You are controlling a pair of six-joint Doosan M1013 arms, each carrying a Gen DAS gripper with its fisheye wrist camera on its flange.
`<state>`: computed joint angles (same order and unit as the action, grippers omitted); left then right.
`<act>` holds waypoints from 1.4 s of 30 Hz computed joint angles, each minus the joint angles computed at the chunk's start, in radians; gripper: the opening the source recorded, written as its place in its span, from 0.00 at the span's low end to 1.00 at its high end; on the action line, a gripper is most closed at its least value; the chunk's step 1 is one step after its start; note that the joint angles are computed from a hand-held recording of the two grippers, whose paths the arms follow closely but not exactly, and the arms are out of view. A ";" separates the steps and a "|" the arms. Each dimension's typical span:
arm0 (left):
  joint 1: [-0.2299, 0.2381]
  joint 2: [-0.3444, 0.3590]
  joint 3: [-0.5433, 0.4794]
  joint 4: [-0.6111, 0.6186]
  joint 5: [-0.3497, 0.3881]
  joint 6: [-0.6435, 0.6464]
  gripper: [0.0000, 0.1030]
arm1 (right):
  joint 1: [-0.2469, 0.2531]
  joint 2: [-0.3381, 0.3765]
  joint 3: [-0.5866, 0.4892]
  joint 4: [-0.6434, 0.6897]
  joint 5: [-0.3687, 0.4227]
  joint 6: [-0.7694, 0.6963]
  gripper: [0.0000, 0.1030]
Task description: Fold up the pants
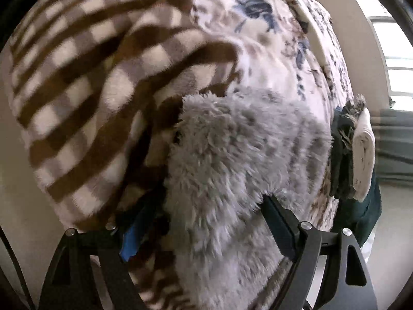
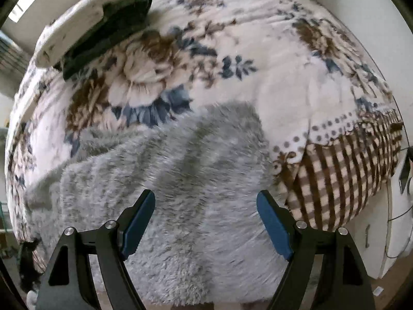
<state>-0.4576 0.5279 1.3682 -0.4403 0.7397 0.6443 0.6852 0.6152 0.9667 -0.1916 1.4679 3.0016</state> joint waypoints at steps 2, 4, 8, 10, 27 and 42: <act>-0.003 0.010 -0.010 0.013 -0.009 -0.011 0.79 | 0.002 0.002 -0.007 -0.002 0.005 -0.020 0.81; -0.012 0.006 -0.017 0.054 -0.043 -0.037 0.78 | 0.001 0.015 -0.026 0.017 0.007 -0.051 0.81; -0.041 0.000 -0.048 0.161 -0.090 -0.023 0.48 | 0.003 0.050 -0.069 0.050 -0.010 -0.109 0.81; -0.043 0.015 -0.064 0.155 -0.077 -0.021 0.49 | 0.005 0.074 -0.095 0.066 -0.013 -0.144 0.81; -0.105 -0.052 -0.111 0.410 -0.039 -0.128 0.21 | -0.021 0.144 -0.093 0.274 -0.060 -0.349 0.81; -0.298 0.071 -0.431 0.358 0.048 0.294 0.19 | -0.062 -0.083 0.225 0.301 -0.272 -0.309 0.81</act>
<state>-0.7560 0.5991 0.9374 -0.0828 0.7872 0.9384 0.6230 0.5321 1.1916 0.1093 1.1955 2.6924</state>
